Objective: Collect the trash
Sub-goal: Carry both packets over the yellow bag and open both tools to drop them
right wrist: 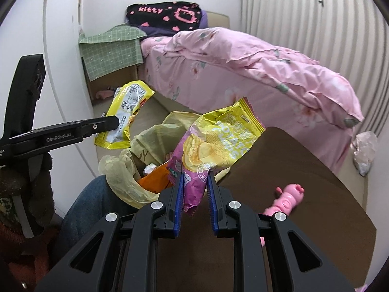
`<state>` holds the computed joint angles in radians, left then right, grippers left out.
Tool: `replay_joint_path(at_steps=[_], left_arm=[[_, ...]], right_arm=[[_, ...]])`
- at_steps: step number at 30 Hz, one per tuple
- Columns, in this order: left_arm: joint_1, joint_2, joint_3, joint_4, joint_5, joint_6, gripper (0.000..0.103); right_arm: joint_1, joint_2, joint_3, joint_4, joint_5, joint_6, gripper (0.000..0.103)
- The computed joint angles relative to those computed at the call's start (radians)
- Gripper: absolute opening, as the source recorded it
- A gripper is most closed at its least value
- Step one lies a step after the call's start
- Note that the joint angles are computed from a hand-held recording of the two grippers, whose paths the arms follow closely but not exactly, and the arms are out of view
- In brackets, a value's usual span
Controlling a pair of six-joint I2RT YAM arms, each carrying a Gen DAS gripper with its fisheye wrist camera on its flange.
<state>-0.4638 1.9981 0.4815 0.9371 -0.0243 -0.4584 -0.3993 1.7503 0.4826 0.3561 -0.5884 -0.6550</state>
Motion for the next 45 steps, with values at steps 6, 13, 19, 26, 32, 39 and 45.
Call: replay_joint_path(at_steps=[6, 13, 19, 26, 32, 39, 45], left_arm=[[0.031, 0.111, 0.111, -0.059, 0.081, -0.029, 0.022], [0.005, 0.297, 0.384, -0.3, 0.08, -0.008, 0.022], [-0.002, 0.422, 0.557, -0.426, 0.008, 0.012, 0.022], [0.014, 0.427, 0.542, -0.385, 0.032, 0.02, 0.022], [0.022, 0.373, 0.479, -0.335, 0.065, 0.006, 0.022], [0.017, 0.351, 0.476, -0.34, 0.069, 0.018, 0.024], [0.024, 0.341, 0.451, -0.296, 0.1, -0.012, 0.037]], right_arm=[[0.081, 0.217, 0.217, -0.153, -0.017, -0.066, 0.018], [0.171, 0.5, 0.525, -0.322, 0.106, -0.041, 0.018], [0.165, 0.538, 0.577, -0.348, 0.118, -0.069, 0.018], [0.151, 0.539, 0.543, -0.284, 0.088, -0.077, 0.018], [0.148, 0.52, 0.509, -0.254, 0.075, -0.058, 0.018], [0.146, 0.508, 0.495, -0.24, 0.076, -0.025, 0.021], [0.112, 0.487, 0.465, -0.216, 0.026, 0.013, 0.036]])
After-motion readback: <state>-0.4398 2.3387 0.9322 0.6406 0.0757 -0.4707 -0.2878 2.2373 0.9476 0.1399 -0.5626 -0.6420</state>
